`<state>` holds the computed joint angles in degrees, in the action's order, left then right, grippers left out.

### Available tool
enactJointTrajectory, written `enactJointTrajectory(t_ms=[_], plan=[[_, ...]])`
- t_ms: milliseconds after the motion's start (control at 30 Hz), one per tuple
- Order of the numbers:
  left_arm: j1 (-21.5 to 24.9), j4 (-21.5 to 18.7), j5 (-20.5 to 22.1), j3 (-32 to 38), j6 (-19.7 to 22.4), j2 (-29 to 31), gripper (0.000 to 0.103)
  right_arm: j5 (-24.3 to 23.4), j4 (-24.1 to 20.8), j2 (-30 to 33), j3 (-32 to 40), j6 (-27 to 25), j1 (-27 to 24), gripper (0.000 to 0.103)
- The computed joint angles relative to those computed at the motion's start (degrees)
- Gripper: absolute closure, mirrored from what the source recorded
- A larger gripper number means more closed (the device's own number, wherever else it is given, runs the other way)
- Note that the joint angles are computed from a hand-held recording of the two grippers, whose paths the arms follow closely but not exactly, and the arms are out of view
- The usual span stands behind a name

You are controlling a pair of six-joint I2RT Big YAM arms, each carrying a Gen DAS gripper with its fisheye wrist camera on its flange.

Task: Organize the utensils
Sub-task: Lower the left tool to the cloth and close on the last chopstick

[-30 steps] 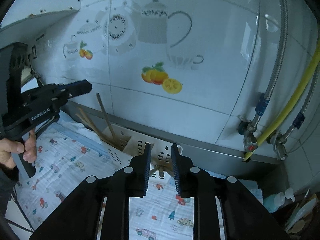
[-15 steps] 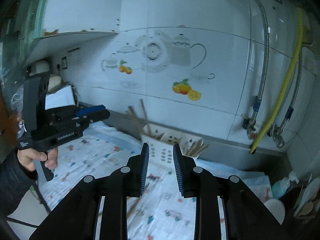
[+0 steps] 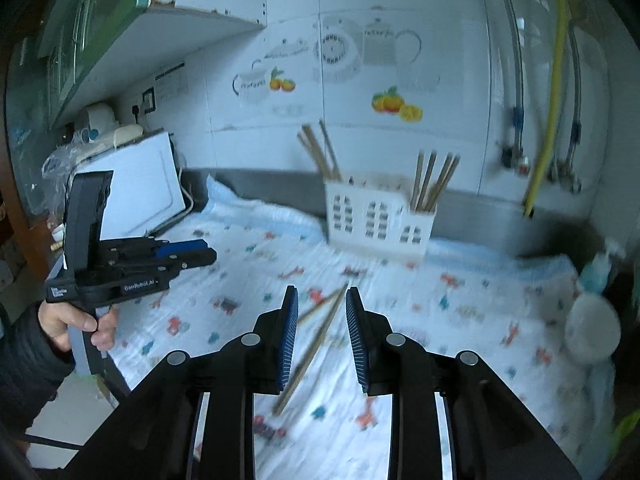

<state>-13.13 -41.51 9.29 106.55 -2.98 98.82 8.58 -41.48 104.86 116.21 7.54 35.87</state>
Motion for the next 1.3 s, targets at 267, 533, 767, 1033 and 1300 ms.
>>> enactJointTrajectory(t_ms=[267, 533, 767, 1033, 1300], plan=[[0.8, 2.57, 0.52, -8.75, -1.98, -3.16, 0.079, -0.36, 0.92, 2.88, -4.02, 6.38, 1.49, 0.085], [0.87, 2.67, 1.56, -10.6, -2.44, -3.01, 0.079, -1.12, -2.99, 9.03, 0.53, 9.25, 1.99, 0.087], [0.39, 2.13, 3.05, -10.96, -2.15, -2.23, 0.079, 0.89, -6.11, 12.52, 4.15, 11.59, 2.14, 0.088], [-1.47, 0.24, 5.24, -10.39, -0.3, -0.88, 0.079, 2.06, -5.42, 11.47, 2.32, 11.85, 1.98, 0.094], [-2.97, -1.05, 5.36, -8.94, -1.25, 1.38, 0.079, 4.17, -1.81, 6.43, -3.64, 10.71, 1.39, 0.095]])
